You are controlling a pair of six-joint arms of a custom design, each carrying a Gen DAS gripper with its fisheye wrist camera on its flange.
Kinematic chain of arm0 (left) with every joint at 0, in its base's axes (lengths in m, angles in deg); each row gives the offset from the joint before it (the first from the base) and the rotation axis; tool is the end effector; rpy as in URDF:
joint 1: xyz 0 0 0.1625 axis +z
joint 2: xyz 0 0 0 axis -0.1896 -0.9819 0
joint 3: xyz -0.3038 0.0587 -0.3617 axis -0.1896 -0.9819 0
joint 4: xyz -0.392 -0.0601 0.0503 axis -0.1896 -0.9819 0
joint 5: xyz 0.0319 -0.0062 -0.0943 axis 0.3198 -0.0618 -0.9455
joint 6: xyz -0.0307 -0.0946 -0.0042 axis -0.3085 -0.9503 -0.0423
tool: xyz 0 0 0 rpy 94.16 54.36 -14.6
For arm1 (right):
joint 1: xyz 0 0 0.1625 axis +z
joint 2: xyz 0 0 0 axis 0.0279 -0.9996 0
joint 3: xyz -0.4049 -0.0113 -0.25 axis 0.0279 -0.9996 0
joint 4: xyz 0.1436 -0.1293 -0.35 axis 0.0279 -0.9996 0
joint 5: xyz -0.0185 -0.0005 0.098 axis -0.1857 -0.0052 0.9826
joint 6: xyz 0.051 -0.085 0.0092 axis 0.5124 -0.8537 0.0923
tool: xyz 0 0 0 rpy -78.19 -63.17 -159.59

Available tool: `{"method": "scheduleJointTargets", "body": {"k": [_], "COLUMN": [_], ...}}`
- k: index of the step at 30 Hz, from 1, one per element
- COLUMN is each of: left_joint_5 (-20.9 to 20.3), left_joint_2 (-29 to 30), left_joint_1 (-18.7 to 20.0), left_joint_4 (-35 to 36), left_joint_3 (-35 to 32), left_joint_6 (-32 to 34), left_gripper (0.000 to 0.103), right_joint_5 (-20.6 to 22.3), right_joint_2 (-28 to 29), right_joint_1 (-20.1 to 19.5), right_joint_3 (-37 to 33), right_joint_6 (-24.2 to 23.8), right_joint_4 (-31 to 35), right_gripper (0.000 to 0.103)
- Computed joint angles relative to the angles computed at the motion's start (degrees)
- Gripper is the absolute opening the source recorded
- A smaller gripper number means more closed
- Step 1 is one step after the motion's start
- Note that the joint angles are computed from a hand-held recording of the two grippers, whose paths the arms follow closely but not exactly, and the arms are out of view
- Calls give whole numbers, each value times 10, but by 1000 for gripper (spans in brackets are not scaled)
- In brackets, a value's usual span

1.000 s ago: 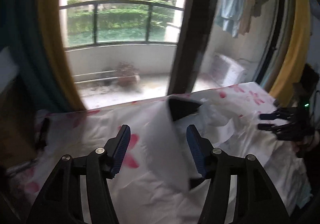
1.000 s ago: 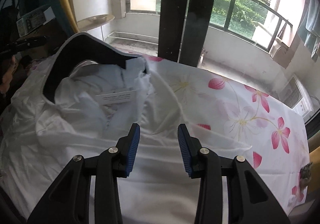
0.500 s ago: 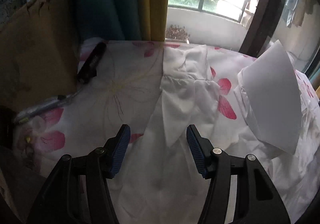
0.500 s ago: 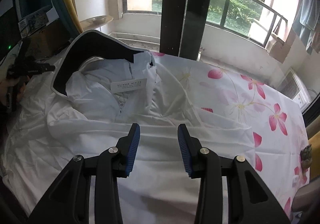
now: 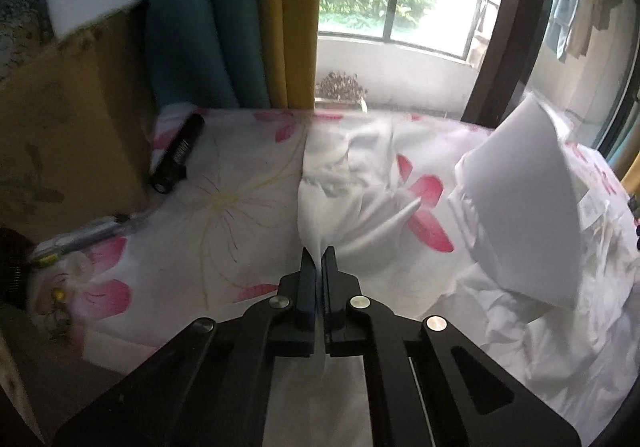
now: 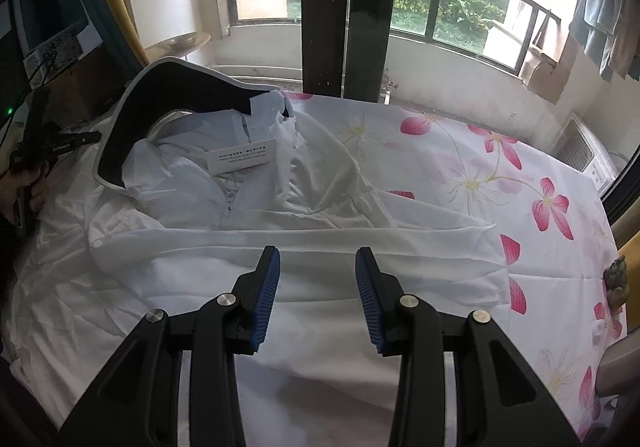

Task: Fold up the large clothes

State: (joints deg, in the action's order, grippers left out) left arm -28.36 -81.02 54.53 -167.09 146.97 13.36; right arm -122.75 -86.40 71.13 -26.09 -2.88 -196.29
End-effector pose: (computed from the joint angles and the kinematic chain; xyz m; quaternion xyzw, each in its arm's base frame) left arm -0.3491 -0.6450 0.0422 -0.0582 0.8206 -0.4189 0.3844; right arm -0.1112 -0.7892 0.5149 0.4691 -0.8488 0.1487 0.1932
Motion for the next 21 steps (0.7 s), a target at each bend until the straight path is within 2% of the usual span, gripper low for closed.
{"method": "scheduleJointTargets", "body": {"k": [7, 10, 13, 16, 21], "left_joint_5": [71, 99, 123, 136, 127], "left_joint_2": [-14, -9, 8, 41, 128], "left_joint_1": [-52, -72, -92, -109, -122], "left_joint_4": [11, 4, -27, -103, -295], "left_joint_3": [4, -8, -33, -74, -192], "left_joint_6": [-29, -13, 37, 129, 378], "left_gripper": [3, 3, 3, 3, 3], "right_joint_5": [21, 33, 46, 61, 85], "right_joint_2": [-15, -20, -22, -23, -20], "right_joint_1": [-9, -16, -22, -30, -44], "right_joint_3": [4, 1, -8, -21, -51], "right_joint_6": [-5, -7, -10, -13, -17], "right_joint_4": [11, 20, 33, 50, 80], "right_gripper": [39, 39, 39, 39, 39]}}
